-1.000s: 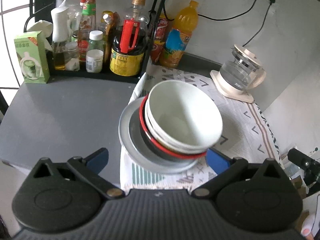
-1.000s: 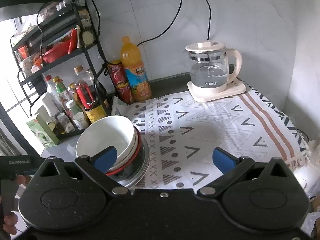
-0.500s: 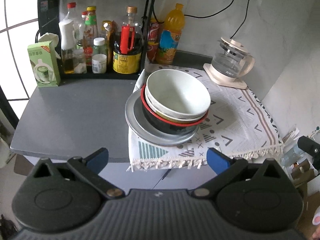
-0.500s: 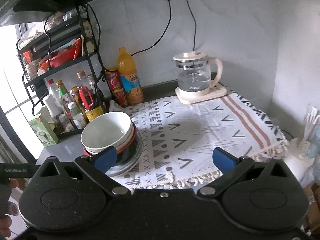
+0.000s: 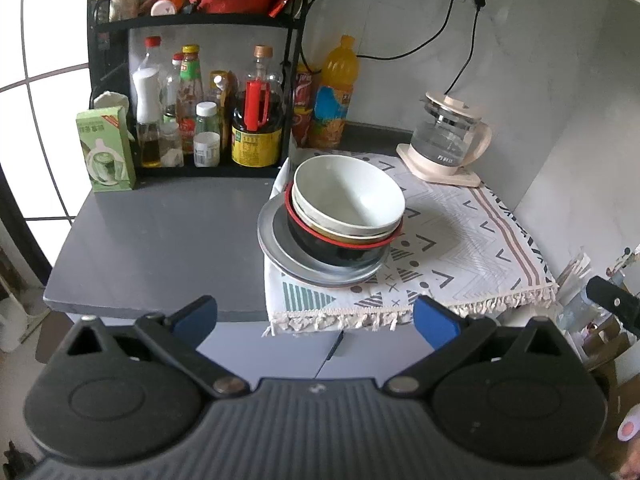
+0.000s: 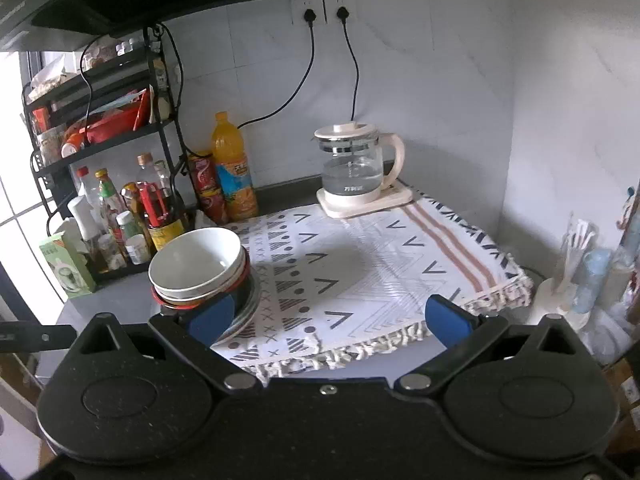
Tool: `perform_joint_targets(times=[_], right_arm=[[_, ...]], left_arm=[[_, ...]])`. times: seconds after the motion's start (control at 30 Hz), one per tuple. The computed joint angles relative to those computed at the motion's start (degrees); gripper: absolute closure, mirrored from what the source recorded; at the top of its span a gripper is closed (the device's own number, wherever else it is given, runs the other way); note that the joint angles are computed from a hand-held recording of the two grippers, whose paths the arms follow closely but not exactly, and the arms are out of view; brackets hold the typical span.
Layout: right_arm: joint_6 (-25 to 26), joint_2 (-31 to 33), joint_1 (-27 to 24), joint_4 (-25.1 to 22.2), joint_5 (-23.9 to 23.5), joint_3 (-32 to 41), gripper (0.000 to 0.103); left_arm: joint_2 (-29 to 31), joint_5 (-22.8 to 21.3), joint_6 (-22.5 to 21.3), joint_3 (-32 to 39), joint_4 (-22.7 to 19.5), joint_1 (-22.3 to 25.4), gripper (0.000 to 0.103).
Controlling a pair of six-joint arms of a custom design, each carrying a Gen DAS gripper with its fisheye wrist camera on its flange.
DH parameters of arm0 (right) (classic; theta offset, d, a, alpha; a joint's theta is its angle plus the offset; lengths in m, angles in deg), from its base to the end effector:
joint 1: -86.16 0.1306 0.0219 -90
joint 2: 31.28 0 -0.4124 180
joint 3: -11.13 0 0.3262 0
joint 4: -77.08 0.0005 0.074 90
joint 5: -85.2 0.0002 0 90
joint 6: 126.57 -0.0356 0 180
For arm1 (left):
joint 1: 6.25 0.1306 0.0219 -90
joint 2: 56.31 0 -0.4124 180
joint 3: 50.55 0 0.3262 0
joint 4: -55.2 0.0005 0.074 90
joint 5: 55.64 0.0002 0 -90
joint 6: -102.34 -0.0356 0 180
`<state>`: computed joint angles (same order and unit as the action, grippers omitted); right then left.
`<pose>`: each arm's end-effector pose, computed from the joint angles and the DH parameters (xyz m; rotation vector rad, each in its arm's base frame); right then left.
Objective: Organize plates and bowls
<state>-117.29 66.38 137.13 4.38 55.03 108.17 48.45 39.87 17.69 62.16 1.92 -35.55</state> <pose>0.2946 0.3137 0.4477 0.7010 1.9582 -0.2107 0.4575 -0.2612 0.4965 0.5431 2.3323 -0.4029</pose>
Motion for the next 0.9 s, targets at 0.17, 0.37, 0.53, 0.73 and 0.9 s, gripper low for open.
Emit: perform_joint_targets(times=[0.17,0.37,0.53,0.73,0.9], right_arm=[[-1.6,0.5,1.3,-2.4,0.6,1.2,0.000],[-0.6,0.8,2.3,-2.1,0.0,2.0,0.000],[0.6,1.1,2.7,-1.4,-0.4,2.4,0.000],[1.9,1.1,2.6,-0.1,0.1,2.1,0.000],[2.0,1.0,2.6,0.2,0.4,1.9,0.000]], left_arm=[[-2.4,-0.2,-0.8,-3.1,1.5,0.0,0.000],[-4.4,-0.7,-1.4,-5.5,3.1,-0.3,0.000],[-4.9,-1.2,-1.8,-6.0,3.7,-0.1,0.000],[-4.6,-1.3,-2.3,-5.6,3.7,0.0,0.000],[-4.3,-1.9,-2.5,-5.4,3.9,-0.4,0.000]])
